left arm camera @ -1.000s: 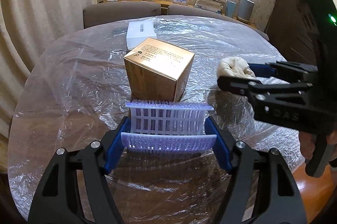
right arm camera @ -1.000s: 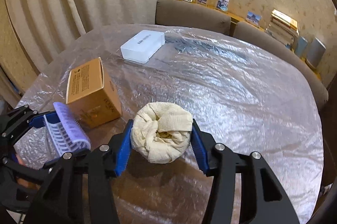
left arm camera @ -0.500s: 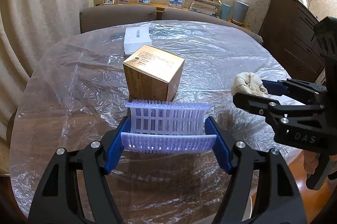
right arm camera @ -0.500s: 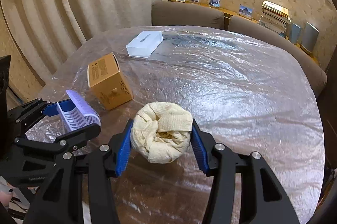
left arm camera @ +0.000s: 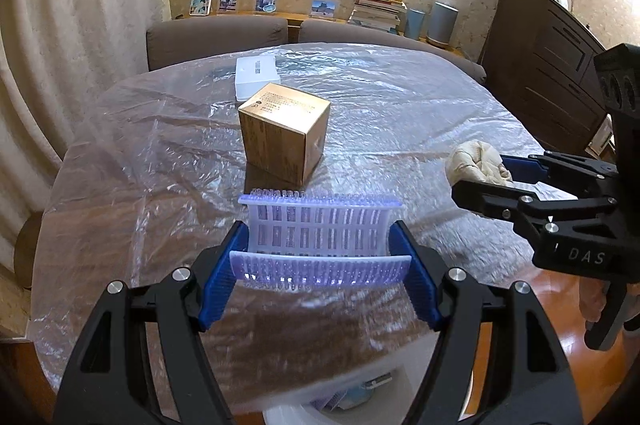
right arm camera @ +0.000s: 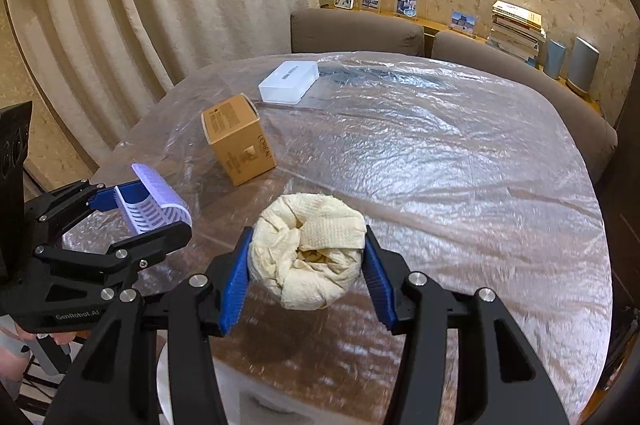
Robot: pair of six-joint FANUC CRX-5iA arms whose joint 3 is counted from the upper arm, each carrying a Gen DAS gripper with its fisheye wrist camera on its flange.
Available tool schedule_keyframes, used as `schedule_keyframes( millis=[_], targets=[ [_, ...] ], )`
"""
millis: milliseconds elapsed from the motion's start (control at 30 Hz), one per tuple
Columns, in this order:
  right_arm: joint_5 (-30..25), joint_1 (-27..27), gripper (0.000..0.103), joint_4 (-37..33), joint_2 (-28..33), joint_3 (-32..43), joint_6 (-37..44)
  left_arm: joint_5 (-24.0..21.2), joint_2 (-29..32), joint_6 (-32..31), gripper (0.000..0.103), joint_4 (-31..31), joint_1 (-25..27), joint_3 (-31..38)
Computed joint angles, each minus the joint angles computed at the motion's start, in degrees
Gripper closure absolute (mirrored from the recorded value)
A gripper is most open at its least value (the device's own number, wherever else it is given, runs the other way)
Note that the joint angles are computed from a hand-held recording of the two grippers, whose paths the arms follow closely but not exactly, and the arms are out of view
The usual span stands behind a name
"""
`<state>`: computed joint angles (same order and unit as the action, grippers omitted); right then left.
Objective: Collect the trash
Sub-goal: 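Carry the roller with the left tool while the right tool carries the cloth bundle over the bucket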
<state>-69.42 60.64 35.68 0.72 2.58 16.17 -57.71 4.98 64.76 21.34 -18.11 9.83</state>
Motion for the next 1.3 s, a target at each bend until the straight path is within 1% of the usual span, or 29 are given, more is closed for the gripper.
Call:
schedule_keyframes(
  millis=[233, 667, 1067, 1300],
  targets=[
    [-0.8, 2.7, 0.052, 0.3, -1.2, -0.9, -1.3, -0.9, -3.0, -2.7, 0.030, 0.8, 0.7, -2.8],
    [-3.1, 7.6, 0.052, -0.4, -2.6, -2.3, -4.2, -4.3, -7.1, -7.4, 0.030, 1.3, 2.0, -7.4],
    [-3.4, 10.5, 0.052, -4.3, -3.4, -3.4, -5.0, -8.2, -9.3, -10.9, 0.030, 0.8, 2.6, -10.0],
    [-3.5, 11.3, 0.052, -6.8, -3.4, -3.7, -5.1, -10.1, -9.1, -11.3, 0.030, -0.5, 2.4, -10.3]
  ],
)
